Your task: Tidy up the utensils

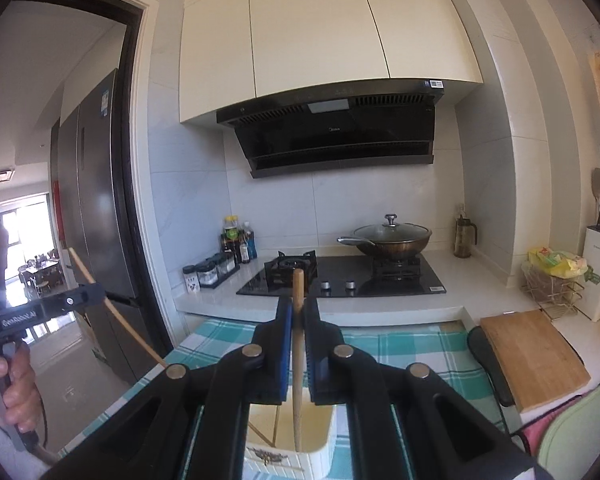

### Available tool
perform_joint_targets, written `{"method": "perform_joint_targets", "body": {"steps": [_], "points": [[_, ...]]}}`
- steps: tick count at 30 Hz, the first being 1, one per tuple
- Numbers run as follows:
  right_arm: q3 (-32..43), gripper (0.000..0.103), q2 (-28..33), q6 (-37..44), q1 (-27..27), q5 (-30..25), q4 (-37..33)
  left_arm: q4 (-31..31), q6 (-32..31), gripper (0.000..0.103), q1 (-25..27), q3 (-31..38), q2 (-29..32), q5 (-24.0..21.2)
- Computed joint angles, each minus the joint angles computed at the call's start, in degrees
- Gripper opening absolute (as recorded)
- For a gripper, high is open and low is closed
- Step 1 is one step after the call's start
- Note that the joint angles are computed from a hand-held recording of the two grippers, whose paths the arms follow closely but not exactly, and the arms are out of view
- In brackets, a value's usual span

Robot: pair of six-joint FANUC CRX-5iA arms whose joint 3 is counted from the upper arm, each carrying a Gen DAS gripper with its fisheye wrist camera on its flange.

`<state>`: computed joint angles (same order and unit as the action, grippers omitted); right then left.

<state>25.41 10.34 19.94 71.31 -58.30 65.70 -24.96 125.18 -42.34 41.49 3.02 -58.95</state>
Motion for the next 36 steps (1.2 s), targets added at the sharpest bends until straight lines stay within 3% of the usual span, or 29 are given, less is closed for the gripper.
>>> {"method": "perform_joint_targets", "body": {"steps": [3,5,9,12,16,18,19,23,28,33,36], "points": [[-2.1,0.006,1.1,-1.5,-2.1,3.5,2.5,2.0,1.0,0.005,1.7,-0.1,3.0,-0.4],[-0.6,0.006,3.2,1.0,-3.0,3.1,0.0,5.4,0.4,0.005,3.5,0.0,5.2,-1.9],[7.6,0.006,8.0,9.6,-4.4,-0.6,-14.2,11.3,-2.0,0.004,6.1,1.4,9.1,-6.5],[15.6,0.006,12.3,15.8,-5.6,-5.9,-24.2,10.2,-2.8,0.004,5.7,4.8,12.1,-11.1],[22.2,0.007,16.1,18.0,-7.3,-9.0,-31.9,12.3,-5.5,0.005,5.6,9.2,15.8,-15.0],[23.7,0.027,17.1,16.6,-7.3,-10.0,-31.8,11.0,-6.0,0.013,4.8,12.0,16.9,-18.4],[22.5,0.046,16.4,15.0,-7.0,-9.1,-31.0,11.2,-6.5,0.024,4.7,11.3,16.2,-18.8],[14.3,0.048,10.9,11.3,-4.4,-6.5,-26.9,8.7,-8.8,0.064,2.3,1.1,7.7,-16.6],[2.3,0.048,2.7,12.8,0.9,-12.0,-24.1,7.8,-8.0,0.075,-0.2,-16.6,-3.8,-16.8],[-16.7,0.048,-7.3,6.3,8.5,-20.2,-22.5,1.4,5.2,0.075,-5.9,-30.7,-10.6,-19.8],[-25.3,0.048,-11.2,-1.7,12.2,-23.7,-24.6,-0.3,12.8,0.075,-8.3,-35.5,-12.5,-18.0]]}}
